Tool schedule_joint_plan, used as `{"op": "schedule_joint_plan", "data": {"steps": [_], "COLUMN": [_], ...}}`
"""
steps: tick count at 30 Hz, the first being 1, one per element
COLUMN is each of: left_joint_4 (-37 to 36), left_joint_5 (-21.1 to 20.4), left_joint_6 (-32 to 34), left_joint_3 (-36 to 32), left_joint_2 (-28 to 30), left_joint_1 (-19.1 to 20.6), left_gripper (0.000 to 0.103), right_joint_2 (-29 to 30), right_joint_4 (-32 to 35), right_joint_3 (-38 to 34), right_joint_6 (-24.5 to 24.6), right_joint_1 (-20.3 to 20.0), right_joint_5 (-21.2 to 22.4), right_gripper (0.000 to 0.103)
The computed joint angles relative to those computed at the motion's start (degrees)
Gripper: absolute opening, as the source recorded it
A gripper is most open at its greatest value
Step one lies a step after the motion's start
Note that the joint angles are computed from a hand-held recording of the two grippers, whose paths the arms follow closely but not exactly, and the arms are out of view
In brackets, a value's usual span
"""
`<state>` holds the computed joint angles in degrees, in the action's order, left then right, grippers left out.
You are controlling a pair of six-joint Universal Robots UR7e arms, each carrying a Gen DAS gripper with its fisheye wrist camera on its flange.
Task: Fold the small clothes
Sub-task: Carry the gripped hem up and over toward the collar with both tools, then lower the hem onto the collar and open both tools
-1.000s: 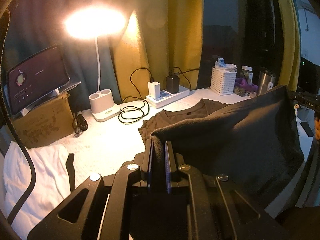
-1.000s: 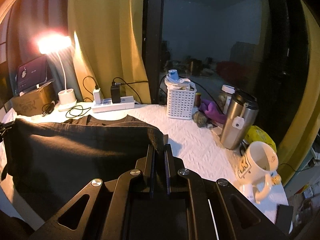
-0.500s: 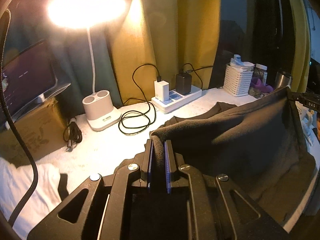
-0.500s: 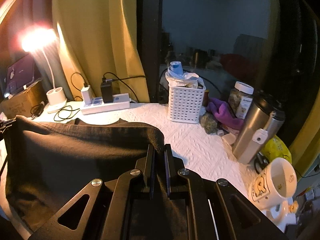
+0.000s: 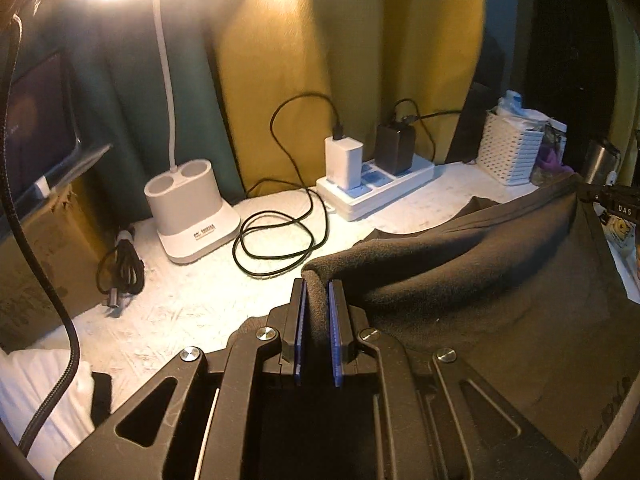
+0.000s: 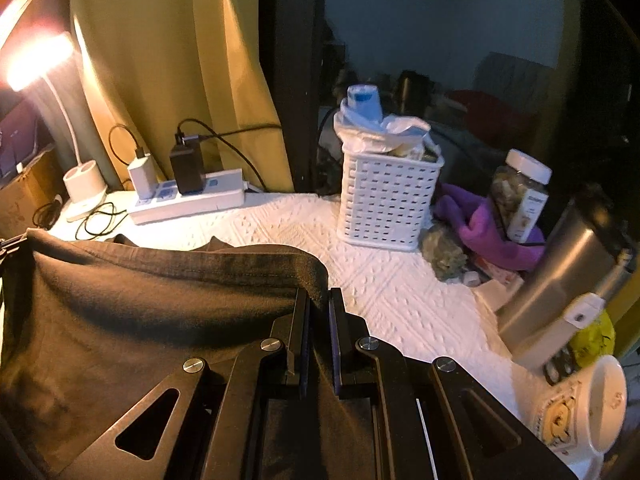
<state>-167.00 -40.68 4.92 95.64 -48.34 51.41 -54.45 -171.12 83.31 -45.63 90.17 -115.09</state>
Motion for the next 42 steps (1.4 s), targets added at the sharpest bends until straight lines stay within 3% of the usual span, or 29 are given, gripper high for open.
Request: {"op": "schedule_joint_plan", "data": {"steps": [8, 16, 18, 20, 21, 31, 42], "left_joint_4": [2.26, 11.35, 12.5, 13.54, 13.05, 13.42, 14.98], "left_joint_5": [-0.24, -0.63, -1.97, -2.62, -2.92, -10.39, -10.04], "left_joint_6": [-1.35, -9.47, -12.11, -14.8, -15.72, -27.41, -21.1], "left_joint_3": [-3.04, -3.9, -3.08, -2.34, -1.67, -3.04, -2.55], "left_joint_2": [2.46, 1.76, 0.13, -1.38, -2.23, -3.98, -1.87], "left_joint_1": [2.3, 4.02, 4.32, 4.58, 4.74, 9.4, 6.99], "left_gripper": [0.009, 0.013, 0.018, 0.034, 0.037, 0.038, 0.038], "right_joint_2": [5.23, 9.48, 9.64, 9.69, 9.76, 7.8, 5.84], "right_joint_4": [2.36, 1.88, 2.15, 1.75, 1.62, -0.23, -0.48], "right_joint_3": [-5.97, -9.27, -9.37, -9.26, -9.28, -6.98, -4.2], "right_joint_6": [0.2, -1.59, -1.05, -1.45, -1.63, -0.8, 1.5], "right_joint_1": [-0.94, -1.76, -1.93, -1.89, -1.83, -1.05, -1.69], "right_joint_5": [-1.64, -6.61, -7.16, -7.49, -7.81, -9.68, -11.12], "right_gripper": [0.008, 0.008, 0.008, 0.008, 0.008, 0.009, 0.009]}}
